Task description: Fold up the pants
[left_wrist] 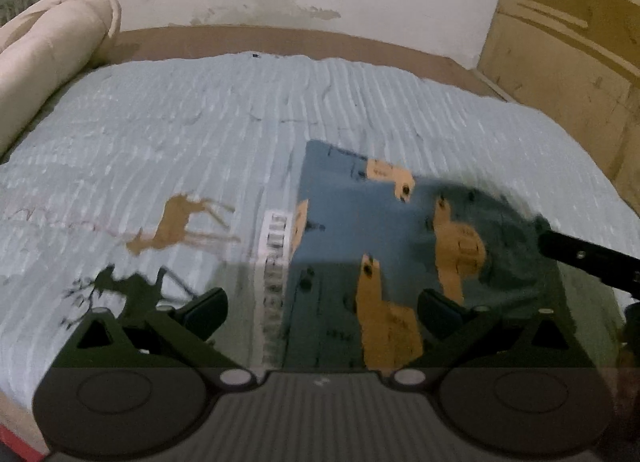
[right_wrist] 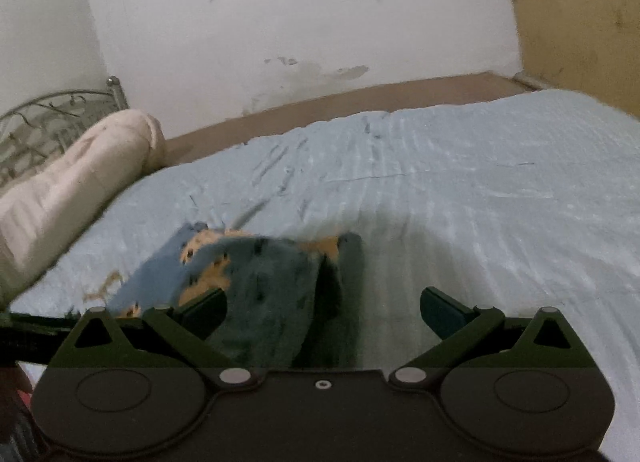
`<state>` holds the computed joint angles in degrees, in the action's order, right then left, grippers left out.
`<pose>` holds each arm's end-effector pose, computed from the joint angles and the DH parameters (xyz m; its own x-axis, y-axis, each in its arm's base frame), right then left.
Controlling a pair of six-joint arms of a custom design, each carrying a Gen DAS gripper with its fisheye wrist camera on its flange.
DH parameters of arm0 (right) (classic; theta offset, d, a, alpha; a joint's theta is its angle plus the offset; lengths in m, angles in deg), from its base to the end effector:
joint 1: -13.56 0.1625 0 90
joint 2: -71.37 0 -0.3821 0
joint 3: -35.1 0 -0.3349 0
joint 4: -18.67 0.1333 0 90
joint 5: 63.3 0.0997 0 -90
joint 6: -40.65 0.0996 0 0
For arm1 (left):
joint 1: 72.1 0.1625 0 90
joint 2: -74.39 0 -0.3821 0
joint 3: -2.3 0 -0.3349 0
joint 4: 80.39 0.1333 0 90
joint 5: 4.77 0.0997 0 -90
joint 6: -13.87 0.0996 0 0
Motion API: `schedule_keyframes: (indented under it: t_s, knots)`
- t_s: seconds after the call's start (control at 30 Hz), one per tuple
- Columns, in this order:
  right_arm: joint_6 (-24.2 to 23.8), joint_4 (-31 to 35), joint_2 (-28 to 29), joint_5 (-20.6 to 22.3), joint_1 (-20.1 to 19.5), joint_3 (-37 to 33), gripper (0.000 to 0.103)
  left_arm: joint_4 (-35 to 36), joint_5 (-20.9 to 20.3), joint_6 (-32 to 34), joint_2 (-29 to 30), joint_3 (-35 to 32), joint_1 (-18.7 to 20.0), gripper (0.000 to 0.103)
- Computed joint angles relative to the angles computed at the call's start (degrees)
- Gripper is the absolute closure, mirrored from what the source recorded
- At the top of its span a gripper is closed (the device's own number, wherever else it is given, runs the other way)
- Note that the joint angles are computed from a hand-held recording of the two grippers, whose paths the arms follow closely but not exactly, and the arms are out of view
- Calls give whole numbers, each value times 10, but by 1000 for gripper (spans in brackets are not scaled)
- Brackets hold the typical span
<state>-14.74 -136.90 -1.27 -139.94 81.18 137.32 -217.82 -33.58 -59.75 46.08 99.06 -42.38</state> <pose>-0.0622 -0.5615 0.3421 -0.7939 -0.4767 0.3775 -0.6080 0.6265 -0.4877 -0.3555 -0.4569 -0.0483 -0.7682 -0.2820 -0.5748 0.2613 0.6815 -0.6836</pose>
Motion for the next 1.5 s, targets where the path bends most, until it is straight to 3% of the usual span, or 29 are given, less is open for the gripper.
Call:
schedule_keyframes:
  t_s: [0.07,0.23,0.43,0.73,0.9,1.13,1.5]
  knots:
    - [20,15,30,-19,12,-33,1,-15,3,14,7,-10,8,1]
    - [25,91,72,-8,17,-91,1,-29,-8,35,21,-31,27,1]
    - [28,192,83,42,2,-138,4,-84,-25,55,16,-2,28,1]
    - [67,153,79,49,-8,-123,42,-104,-30,51,6,16,24,1]
    - [68,146,79,52,-13,-120,55,-96,-27,43,2,16,23,1]
    - [67,138,78,51,-13,-114,57,-41,-25,13,-8,10,21,4]
    - [65,125,79,52,-13,-107,56,-52,-30,10,-15,17,20,21]
